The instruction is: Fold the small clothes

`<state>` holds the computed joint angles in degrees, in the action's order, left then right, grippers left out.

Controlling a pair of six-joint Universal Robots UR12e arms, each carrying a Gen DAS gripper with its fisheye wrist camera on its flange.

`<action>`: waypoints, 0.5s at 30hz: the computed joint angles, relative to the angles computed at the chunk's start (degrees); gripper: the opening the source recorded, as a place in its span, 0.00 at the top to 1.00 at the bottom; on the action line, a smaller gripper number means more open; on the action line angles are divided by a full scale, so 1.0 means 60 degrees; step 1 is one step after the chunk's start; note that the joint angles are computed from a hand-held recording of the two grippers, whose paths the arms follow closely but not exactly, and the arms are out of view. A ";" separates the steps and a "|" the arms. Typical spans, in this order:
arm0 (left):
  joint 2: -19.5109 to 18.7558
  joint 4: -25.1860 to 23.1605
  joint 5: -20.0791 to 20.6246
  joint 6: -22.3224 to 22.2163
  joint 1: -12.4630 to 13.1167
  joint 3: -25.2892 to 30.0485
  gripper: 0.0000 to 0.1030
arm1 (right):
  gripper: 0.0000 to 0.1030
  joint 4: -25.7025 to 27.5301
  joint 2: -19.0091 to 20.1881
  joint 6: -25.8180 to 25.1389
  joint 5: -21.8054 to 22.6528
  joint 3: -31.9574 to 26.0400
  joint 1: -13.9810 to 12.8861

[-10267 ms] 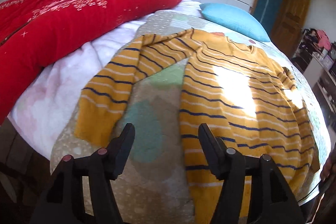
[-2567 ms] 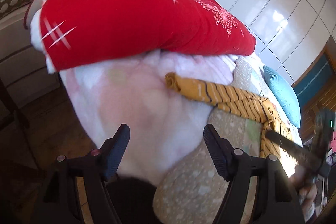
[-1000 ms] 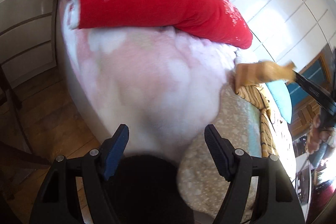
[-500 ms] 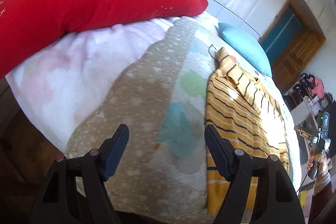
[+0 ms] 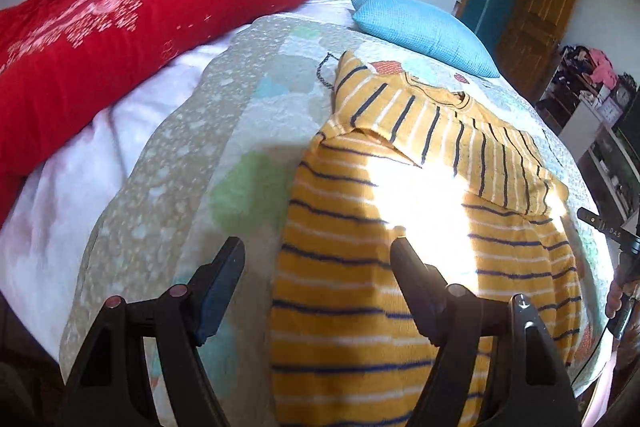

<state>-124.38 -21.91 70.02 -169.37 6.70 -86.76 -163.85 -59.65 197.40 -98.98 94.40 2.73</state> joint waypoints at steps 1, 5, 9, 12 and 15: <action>-0.0183 -0.0055 -0.0034 0.0130 -0.0081 0.0314 0.26 | 0.41 -0.0104 0.0022 0.0142 0.0190 -0.0006 -0.0041; -0.1155 -0.0380 0.0154 0.0548 -0.0478 0.1937 0.23 | 0.41 -0.0155 0.0171 0.0794 0.0562 -0.0166 -0.0118; -0.2216 -0.1224 0.0887 0.1096 -0.0886 0.3716 0.23 | 0.40 -0.0165 0.0268 0.0855 0.0678 -0.0228 -0.0061; -0.2952 -0.1899 0.1834 0.1412 -0.1151 0.4894 0.23 | 0.38 -0.0047 0.0300 0.0799 0.0594 -0.0211 0.0000; -0.3368 -0.3600 0.1498 0.1359 -0.1166 0.5874 0.89 | 0.38 0.0167 0.0313 0.0832 0.0437 -0.0176 0.0016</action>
<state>-144.58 -43.51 79.00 -161.21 -0.29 -51.51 -162.85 -57.78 202.39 -96.36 93.35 2.83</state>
